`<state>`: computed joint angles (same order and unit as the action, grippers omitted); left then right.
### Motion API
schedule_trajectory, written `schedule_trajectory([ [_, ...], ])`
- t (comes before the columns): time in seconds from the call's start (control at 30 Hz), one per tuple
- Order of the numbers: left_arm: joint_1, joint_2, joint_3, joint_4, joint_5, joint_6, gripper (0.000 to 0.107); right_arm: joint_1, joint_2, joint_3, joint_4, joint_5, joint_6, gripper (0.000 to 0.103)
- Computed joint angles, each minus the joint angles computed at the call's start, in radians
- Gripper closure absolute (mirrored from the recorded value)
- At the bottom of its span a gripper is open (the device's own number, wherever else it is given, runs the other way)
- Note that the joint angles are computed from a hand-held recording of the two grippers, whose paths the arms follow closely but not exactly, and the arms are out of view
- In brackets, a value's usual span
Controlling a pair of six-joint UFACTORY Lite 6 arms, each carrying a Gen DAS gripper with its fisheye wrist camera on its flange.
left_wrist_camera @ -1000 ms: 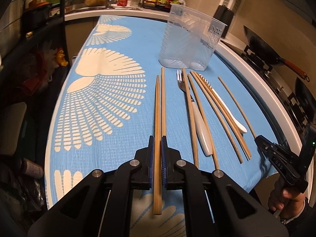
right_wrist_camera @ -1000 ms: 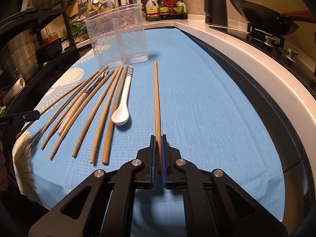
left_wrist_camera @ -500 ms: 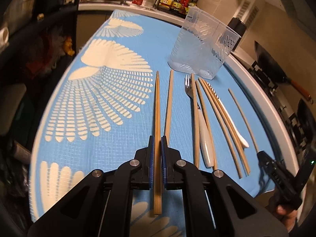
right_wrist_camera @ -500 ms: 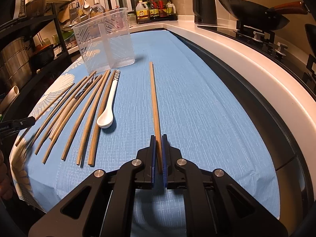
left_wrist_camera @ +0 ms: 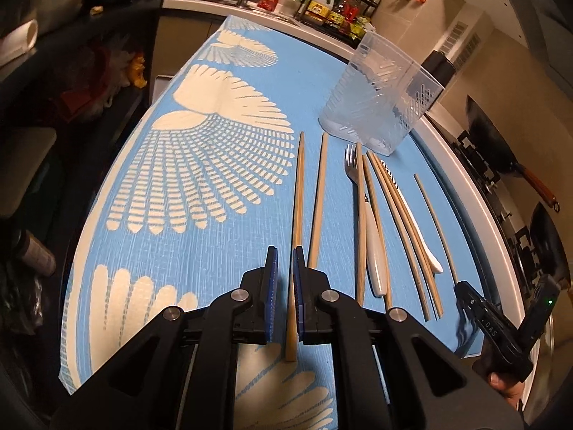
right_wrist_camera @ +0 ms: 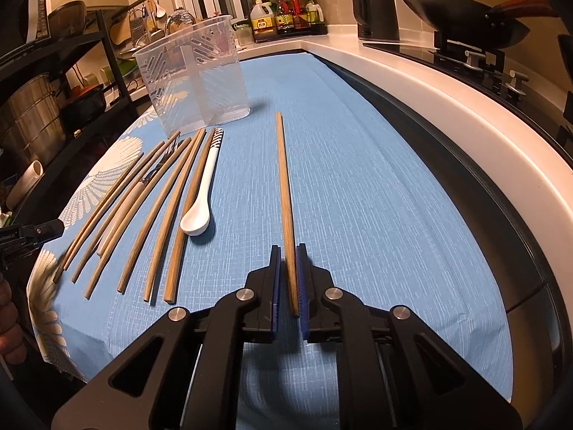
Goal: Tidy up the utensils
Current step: 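Lift the held chopsticks off the cloth with both tools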
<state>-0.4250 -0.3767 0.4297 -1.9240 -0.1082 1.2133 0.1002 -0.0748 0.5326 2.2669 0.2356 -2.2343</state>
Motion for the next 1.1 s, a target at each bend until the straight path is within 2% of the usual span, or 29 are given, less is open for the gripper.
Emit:
schedule_trajectory([
  [0.13, -0.061, 0.03, 0.008, 0.122, -0.022, -0.136, 0.099, -0.014, 0.006, 0.005, -0.04, 0.01, 0.03, 0.093],
  [0.17, -0.095, 0.045, 0.014, 0.127, -0.053, -0.15, 0.099, -0.015, 0.007, 0.005, -0.041, 0.01, 0.029, 0.093],
  [0.27, -0.218, 0.116, 0.053, 0.007, -0.215, -0.057, 0.099, -0.017, 0.006, 0.001, -0.023, 0.013, 0.006, 0.093],
  [0.33, -0.295, 0.15, 0.075, 0.009, -0.31, -0.072, 0.099, -0.017, 0.004, -0.003, -0.009, 0.015, -0.012, 0.093],
  [0.53, -0.4, 0.168, 0.075, 0.031, -0.429, -0.148, 0.099, -0.015, 0.001, -0.01, 0.033, 0.022, -0.061, 0.094],
  [0.77, -0.473, 0.194, 0.083, 0.037, -0.523, -0.22, 0.099, 0.009, -0.015, -0.051, 0.26, 0.045, -0.312, 0.095],
  [0.9, -0.491, 0.203, 0.081, 0.058, -0.547, -0.271, 0.099, -0.01, -0.012, -0.056, 0.228, 0.07, -0.29, 0.097],
  [1.03, -0.502, 0.211, 0.081, 0.073, -0.563, -0.303, 0.099, 0.021, -0.015, -0.057, 0.362, 0.05, -0.438, 0.098],
  [1.1, -0.504, 0.21, 0.077, 0.083, -0.567, -0.324, 0.099, 0.026, -0.017, -0.051, 0.34, 0.035, -0.422, 0.096],
])
